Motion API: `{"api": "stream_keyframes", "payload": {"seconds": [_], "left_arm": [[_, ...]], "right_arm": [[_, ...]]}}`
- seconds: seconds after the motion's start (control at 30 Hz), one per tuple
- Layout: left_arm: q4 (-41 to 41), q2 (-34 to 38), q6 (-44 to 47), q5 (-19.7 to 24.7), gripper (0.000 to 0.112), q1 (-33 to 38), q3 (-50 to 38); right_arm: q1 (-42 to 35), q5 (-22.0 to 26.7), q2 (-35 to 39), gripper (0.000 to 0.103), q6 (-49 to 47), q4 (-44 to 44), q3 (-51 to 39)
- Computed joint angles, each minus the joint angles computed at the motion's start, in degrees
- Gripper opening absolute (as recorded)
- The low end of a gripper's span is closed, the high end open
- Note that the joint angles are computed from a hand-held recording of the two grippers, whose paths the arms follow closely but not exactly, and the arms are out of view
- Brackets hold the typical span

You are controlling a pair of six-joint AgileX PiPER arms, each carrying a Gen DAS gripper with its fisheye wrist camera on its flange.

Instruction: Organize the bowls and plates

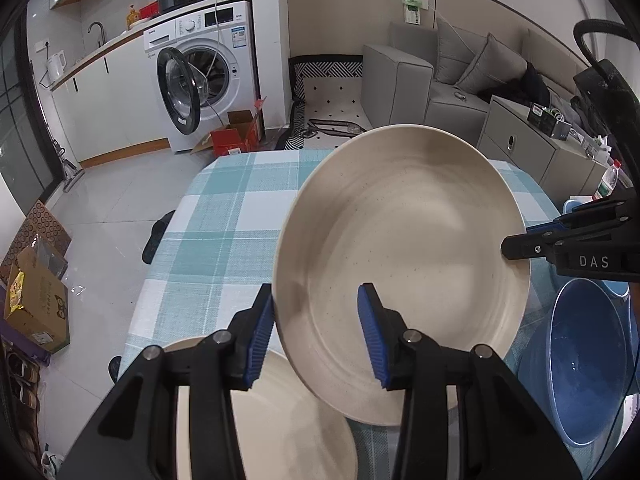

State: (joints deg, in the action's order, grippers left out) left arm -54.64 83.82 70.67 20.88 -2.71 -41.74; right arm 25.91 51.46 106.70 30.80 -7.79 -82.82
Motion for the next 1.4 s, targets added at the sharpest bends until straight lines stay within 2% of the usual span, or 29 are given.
{"api": "stream_keyframes", "payload": {"seconds": [0.4,0.7,1.07,1.4], "left_arm": [[-3.7,-8.6,8.8,7.1,0.041,12.0,4.3],[-6.2,-11.3,15.7,12.4,0.041,23.1,6.5],[-9.3,-11.4,23.7,14.7,0.041,32.1,8.3],[-11.3,-7.7,28.4,13.1,0.041,35.9,8.5]], "right_arm": [[6.8,4.1,-0.9,0.011,3.1,-1.4,-4.2],[12.4,5.0,1.5,0.011,4.9,-1.5,-8.1],[16.0,3.9,5.9,0.011,5.0,0.3,-12.0],[17.3,3.4,11.0,0.011,3.5,3.2,-16.3]]}}
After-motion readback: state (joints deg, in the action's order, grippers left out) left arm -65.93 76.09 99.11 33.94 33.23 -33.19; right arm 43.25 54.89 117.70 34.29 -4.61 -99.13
